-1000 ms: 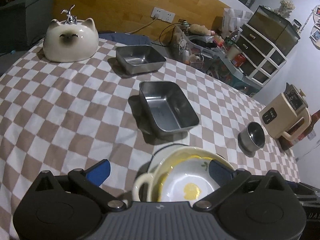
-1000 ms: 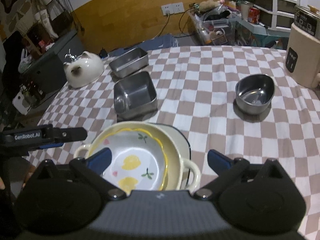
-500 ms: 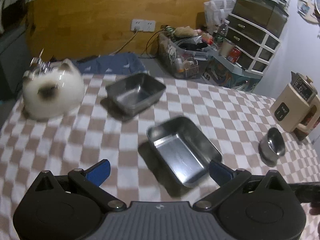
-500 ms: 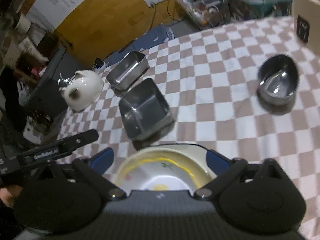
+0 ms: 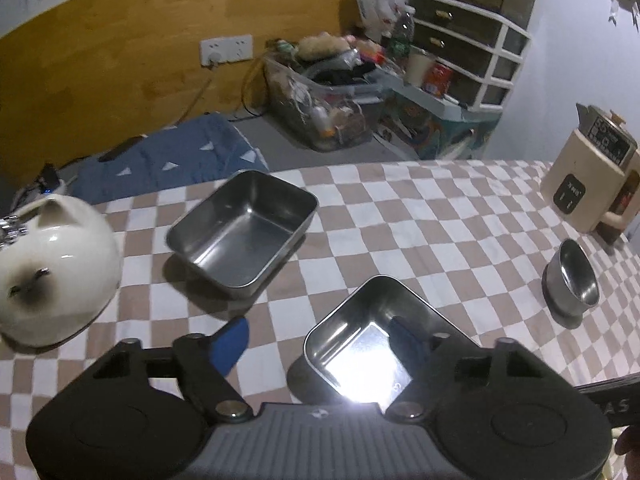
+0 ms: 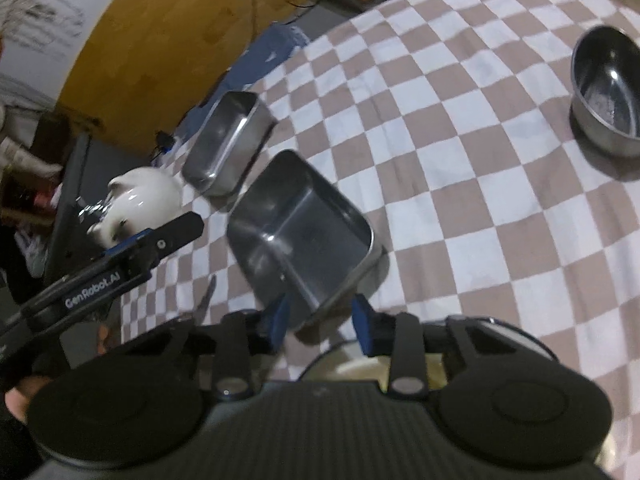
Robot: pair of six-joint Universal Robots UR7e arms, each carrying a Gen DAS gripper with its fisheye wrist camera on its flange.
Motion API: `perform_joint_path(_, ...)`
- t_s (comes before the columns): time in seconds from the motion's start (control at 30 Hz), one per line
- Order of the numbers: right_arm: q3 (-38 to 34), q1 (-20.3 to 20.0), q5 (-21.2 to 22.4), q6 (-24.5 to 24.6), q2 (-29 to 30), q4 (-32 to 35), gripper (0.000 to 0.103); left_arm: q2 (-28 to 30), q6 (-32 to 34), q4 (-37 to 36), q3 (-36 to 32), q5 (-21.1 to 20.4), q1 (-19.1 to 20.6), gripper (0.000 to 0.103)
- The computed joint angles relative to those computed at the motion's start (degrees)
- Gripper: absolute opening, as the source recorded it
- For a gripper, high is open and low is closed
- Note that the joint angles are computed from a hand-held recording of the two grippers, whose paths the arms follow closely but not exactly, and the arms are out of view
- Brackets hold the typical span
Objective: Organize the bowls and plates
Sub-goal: 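Move both grippers to the rectangular steel tray rim and close them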
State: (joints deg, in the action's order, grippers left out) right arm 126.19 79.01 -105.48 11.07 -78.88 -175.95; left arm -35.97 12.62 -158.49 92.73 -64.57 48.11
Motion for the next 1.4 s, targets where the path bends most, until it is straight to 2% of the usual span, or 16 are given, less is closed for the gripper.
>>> perform_joint_path(0.1, -1.57, -0.64, 0.49, 1.43, 1.47, 1.86, 0.030, 1.75, 0.83, 1.73, -2.26, -1.56, 0.86, 0.067)
perform_joint_path(0.2, -2.70, -0.37, -0.30, 0.81, 2.83, 3.77, 0.025, 3.32, 1.22, 2.96, -4.06, -2.59, 1.47, 0.064)
perform_joint_path(0.3, -3.69, -0.02, -1.53, 0.25, 4.13, 4.74, 0.024, 4.51, 0.62, 4.00, -5.63, -3.31, 2.08, 0.051)
perform_joint_path(0.4, -4.34, 0.04, -2.48, -1.35, 4.93, 3.29, 0.017, 5.04, -0.91, 5.09, -6.65, -3.91, 2.64, 0.047)
perform_joint_path(0.6, -4.82, -0.65, -4.84, -3.53, 4.27, 0.20, 0.006, 4.06, -4.72, 7.43, -6.26, -6.26, 3.46, 0.042)
perform_joint_path(0.87, -6.67, 0.04, -8.09, -8.61, 5.48, -1.77, 0.005, 0.24, -12.42, 8.90, -1.61, -7.67, 3.98, 0.038)
perform_joint_path(0.93, -6.82, 0.37, -8.99, -10.47, 5.88, -2.15, 0.005, -0.48, -14.28, 8.69, -0.46, -7.65, 4.07, 0.030)
perform_joint_path(1.0, -6.99, 0.68, -9.85, -12.21, 6.51, -2.82, 0.004, -0.91, -16.36, 7.54, 0.59, -7.27, 4.07, 0.009)
perform_joint_path(1.03, -6.92, 0.81, -10.26, -13.27, 6.69, -3.21, 0.004, -1.05, -17.40, 6.70, 1.15, -6.44, 3.93, 0.007)
perform_joint_path(1.13, -6.61, 1.34, -11.12, -15.05, 6.60, -3.46, 0.003, -1.52, -19.36, 6.06, 1.97, -5.87, 3.69, 0.006)
perform_joint_path(1.27, -6.58, 1.45, -10.22, -17.70, 6.50, -4.83, 0.003, -3.28, -19.53, 3.72, 4.00, -5.25, 2.48, 0.006)
perform_joint_path(1.4, -4.57, 1.73, -8.32, -19.25, 3.66, -6.44, 0.003, -5.66, -19.92, 0.81, 6.59, -5.26, 0.46, 0.006)
